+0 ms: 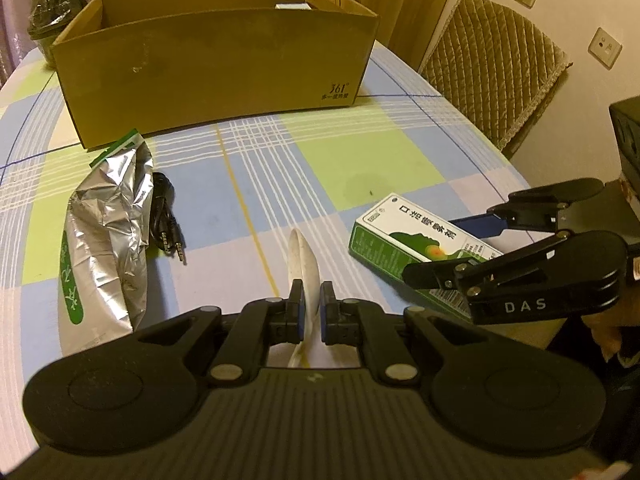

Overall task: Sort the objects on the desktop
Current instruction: 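Close the left tool on the white spoon while the right tool grips the green spray box, then lift the spoon with the left tool while the right tool carries the spray box toward the cardboard box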

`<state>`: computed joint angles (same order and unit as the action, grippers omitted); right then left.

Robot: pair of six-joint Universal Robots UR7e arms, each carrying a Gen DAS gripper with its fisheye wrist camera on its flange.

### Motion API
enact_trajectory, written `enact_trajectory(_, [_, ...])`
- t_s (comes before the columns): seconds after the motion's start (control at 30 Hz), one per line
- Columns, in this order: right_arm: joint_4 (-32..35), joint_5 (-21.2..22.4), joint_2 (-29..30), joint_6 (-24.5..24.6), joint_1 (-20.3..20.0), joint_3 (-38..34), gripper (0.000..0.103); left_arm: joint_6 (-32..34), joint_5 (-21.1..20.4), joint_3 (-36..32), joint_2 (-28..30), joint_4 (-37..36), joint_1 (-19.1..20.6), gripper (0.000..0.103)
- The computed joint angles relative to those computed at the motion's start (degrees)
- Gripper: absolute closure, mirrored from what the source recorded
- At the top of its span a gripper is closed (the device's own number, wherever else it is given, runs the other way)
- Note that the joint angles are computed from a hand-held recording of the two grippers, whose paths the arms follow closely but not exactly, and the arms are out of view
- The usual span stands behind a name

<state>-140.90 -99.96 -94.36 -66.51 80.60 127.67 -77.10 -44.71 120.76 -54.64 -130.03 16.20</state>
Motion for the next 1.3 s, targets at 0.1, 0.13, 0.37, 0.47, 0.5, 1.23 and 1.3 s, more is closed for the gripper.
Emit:
enact_trajectory(0.1, [0.19,0.6,-0.96,0.46,0.48,0.25,0.05,-0.53,0.58,-0.03,-0.66,0.95,-0.48,0.099])
enact_trajectory(0.13, [0.11,0.75,-1.21,0.56,0.72,0.32,0.05,-0.65,0.78,-0.02,-0.94,1.33,-0.66,0.099])
enact_trajectory(0.37, [0.01,2.79,-2.25,1.52,2.55,-0.25,0.05,-0.87,3.0,-1.12,-2.6,4.83,-1.5,0.099])
enact_trajectory(0.47, [-0.27,3.74,-2.42,2.11,3.14,-0.71,0.05,-0.55,4.12,-1.75,-3.24,5.97,-1.59,0.099])
enact_trajectory(0.5, [-0.23,4.1,-2.46,2.39,3.35,-1.0,0.05,-0.48,4.53,-1.96,-3.47,6.44,-1.65,0.099])
enact_trajectory(1.23, [-6.2,9.03,8.82,10.47,13.44,-12.98,0.05,13.54,14.71,-8.65,-8.08,9.51,3.02,0.099])
enact_trajectory(1.3, [-7.1,9.27,10.74,10.96,14.29,-14.65,0.05,16.63,15.88,-9.53,-8.51,8.01,4.35,0.099])
